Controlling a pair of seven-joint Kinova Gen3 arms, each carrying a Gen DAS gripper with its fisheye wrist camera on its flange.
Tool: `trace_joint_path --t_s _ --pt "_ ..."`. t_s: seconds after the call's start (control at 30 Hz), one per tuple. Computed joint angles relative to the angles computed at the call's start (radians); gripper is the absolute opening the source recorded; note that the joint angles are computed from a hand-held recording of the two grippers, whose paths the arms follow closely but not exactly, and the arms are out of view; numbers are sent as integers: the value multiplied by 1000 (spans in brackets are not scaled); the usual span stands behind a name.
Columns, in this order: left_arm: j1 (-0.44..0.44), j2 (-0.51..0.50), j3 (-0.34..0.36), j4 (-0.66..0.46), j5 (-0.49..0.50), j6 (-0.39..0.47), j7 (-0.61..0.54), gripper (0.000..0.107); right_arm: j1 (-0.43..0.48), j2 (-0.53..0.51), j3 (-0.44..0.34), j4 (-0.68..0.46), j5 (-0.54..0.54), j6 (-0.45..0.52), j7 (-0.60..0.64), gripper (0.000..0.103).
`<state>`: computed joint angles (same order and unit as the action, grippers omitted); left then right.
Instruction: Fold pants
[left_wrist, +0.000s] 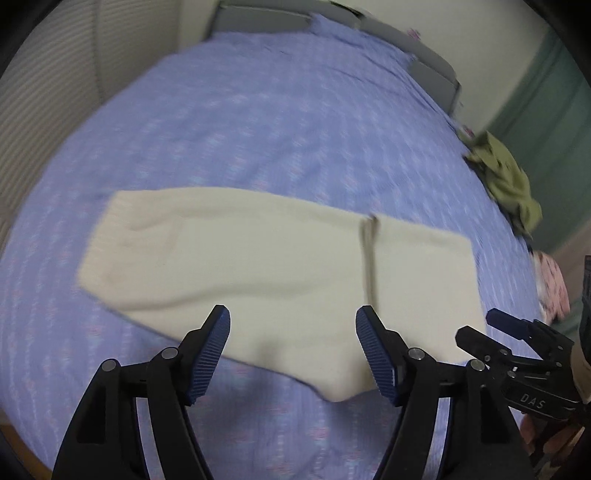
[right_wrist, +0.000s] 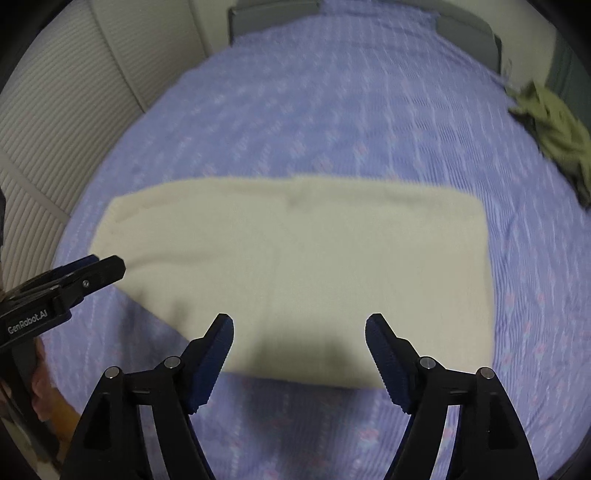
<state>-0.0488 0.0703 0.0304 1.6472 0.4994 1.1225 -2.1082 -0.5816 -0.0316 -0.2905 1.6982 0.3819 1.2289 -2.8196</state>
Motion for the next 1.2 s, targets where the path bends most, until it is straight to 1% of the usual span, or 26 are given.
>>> trace_joint_path --t_s 0.07,0.17,0.33,0.43,0.6,0.67,0.7,0.73,0.8,0.9,0.97,1.03,1.13,1.17,1.2 --pt "-38 5 -29 2 18 2 -23 70 -21 49 -13 -56 34 2 4 75" --pt "-92 9 -63 18 21 -33 -33 70 -66 134 0 -137 62 2 20 76" --pt "-206 91 -92 4 67 -34 -111 70 -137 278 46 -270 71 -6 87 76" --pt "-282 186 -86 -41 119 -4 -139 70 -159 357 71 -358 33 0 149 76" --pt "-396 351 -46 -105 223 71 -86 67 -183 475 125 -481 -29 6 207 76" --pt "-408 408 -30 -134 227 86 -43 60 -191 514 146 -518 -49 16 236 76" --pt "-411 438 -20 -152 223 96 -25 54 -194 534 157 -541 -58 27 256 76" --pt "-411 457 -14 -160 218 93 -6 50 -196 557 167 -567 -67 39 277 76" --pt "-422 488 0 -159 231 78 28 50 -201 589 188 -613 -85 66 308 76" --pt "-464 530 27 -143 291 77 56 50 -195 617 205 -651 -117 72 337 76" --pt "-478 552 37 -139 318 72 76 51 -191 633 212 -669 -134 69 355 76" --pt "-494 579 52 -143 355 73 91 54 -188 663 218 -712 -145 88 383 76" --pt "-492 613 71 -165 359 64 108 56 -189 693 230 -756 -157 104 408 76" --pt "-484 614 64 -168 361 66 111 56 -189 693 232 -759 -162 104 414 76" --pt "-485 607 66 -162 367 65 97 48 -189 692 234 -758 -166 101 416 76"
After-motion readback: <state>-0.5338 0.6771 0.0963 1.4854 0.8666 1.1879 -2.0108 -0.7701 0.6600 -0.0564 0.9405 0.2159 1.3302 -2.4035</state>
